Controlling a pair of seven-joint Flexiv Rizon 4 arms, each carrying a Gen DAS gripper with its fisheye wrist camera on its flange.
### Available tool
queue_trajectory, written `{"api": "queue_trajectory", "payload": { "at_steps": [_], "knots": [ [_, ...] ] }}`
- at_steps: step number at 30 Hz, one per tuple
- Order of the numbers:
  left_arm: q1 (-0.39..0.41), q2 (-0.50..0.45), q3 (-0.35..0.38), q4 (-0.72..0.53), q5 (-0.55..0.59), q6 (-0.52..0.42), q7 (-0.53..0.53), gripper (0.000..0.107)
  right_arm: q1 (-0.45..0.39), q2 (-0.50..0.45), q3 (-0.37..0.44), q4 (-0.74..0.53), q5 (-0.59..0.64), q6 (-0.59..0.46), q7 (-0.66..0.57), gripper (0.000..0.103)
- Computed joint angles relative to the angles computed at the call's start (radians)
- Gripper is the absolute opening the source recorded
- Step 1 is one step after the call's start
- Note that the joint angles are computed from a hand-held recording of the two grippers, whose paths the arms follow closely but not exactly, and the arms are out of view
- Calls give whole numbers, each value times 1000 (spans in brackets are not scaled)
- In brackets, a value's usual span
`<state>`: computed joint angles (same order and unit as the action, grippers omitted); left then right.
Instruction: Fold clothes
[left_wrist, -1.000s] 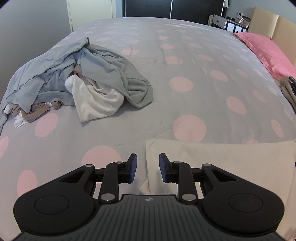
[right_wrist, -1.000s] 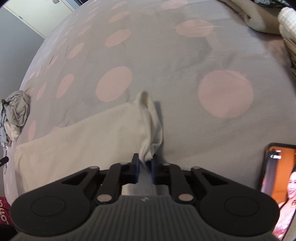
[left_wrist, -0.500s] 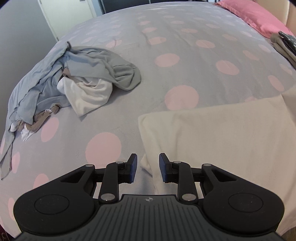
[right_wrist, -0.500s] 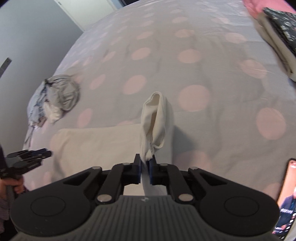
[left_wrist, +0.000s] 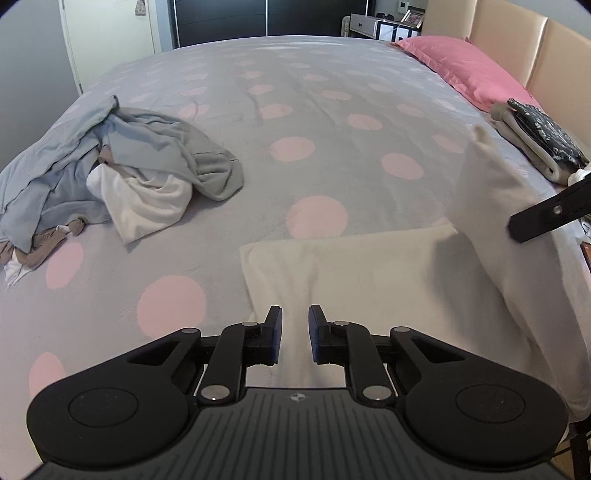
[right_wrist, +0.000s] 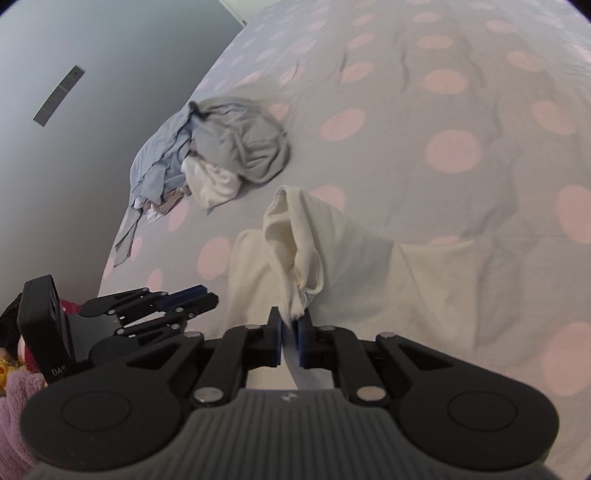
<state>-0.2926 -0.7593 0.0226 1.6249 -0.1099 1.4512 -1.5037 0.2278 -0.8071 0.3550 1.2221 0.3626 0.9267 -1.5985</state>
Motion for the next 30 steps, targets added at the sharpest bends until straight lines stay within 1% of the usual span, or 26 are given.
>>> {"api": "queue_trajectory", "payload": {
  "at_steps": [6, 14, 20, 22, 25, 26, 28, 30],
  "knots": [
    [24, -11, -17, -7, -11, 11, 12, 12, 78, -117, -12, -171, -40, -75, 49, 9],
    [-6, -42, 45, -72, 5, -77, -24, 12, 171, -286, -53, -422, -100, -229, 132, 9],
    [2, -51, 58, -82, 29, -119, -57, 12, 213, -390, -82, -574, -121, -320, 178, 10],
    [4, -51, 59, -83, 38, -128, -63, 12, 219, -413, -87, -611, -121, -344, 191, 14],
    [10, -49, 53, -84, 47, -138, -68, 12, 220, -421, -85, -632, -111, -361, 181, 22],
    [13, -46, 49, -84, 48, -141, -68, 12, 218, -419, -82, -633, -105, -362, 174, 28],
    [18, -39, 40, -78, 46, -145, -73, 12, 213, -389, -90, -588, -100, -324, 155, 30],
    [25, -27, 27, -69, 43, -148, -71, 12, 207, -359, -94, -543, -100, -283, 138, 36]
  ]
}}
